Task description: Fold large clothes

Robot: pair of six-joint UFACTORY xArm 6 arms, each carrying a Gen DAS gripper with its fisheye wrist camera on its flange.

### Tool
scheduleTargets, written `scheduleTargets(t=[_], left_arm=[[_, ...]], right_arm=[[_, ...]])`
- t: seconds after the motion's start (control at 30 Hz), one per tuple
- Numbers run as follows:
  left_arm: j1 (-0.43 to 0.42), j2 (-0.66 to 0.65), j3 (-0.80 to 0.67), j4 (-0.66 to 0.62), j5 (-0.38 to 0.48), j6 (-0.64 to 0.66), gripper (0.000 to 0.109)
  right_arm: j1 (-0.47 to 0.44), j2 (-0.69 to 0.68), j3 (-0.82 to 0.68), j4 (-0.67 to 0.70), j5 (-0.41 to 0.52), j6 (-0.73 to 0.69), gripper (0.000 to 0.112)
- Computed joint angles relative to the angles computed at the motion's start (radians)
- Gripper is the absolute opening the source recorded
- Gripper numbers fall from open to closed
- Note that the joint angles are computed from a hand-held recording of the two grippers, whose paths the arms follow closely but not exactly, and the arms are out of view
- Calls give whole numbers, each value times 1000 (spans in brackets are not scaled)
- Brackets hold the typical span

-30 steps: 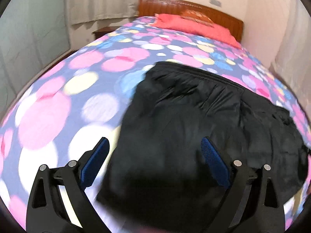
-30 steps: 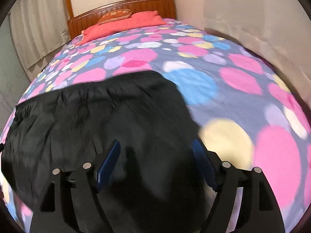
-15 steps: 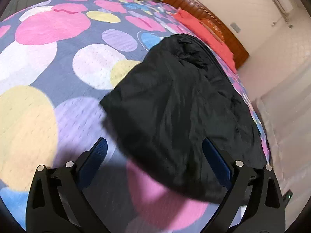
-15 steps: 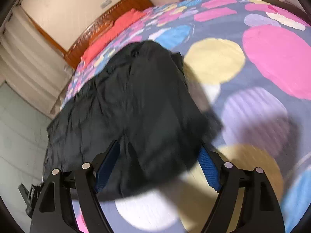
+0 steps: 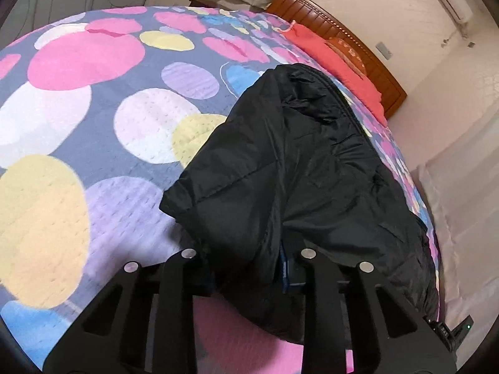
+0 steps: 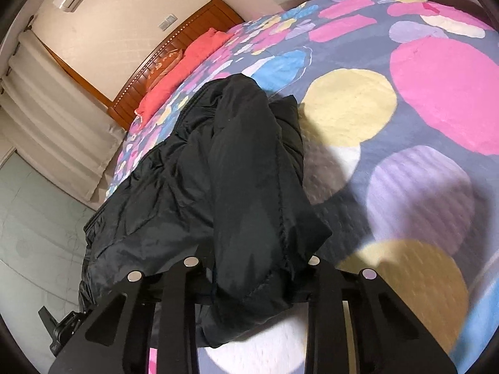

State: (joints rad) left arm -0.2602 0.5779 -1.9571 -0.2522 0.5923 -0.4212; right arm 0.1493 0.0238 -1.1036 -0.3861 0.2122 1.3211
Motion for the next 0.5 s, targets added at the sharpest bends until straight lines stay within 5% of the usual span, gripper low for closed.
scheduleTargets(t=[0.5], left_arm=[[11,-483,641,-133,-110,137,26]], right_arm=[[84,-310,306,76,31,-61,29]])
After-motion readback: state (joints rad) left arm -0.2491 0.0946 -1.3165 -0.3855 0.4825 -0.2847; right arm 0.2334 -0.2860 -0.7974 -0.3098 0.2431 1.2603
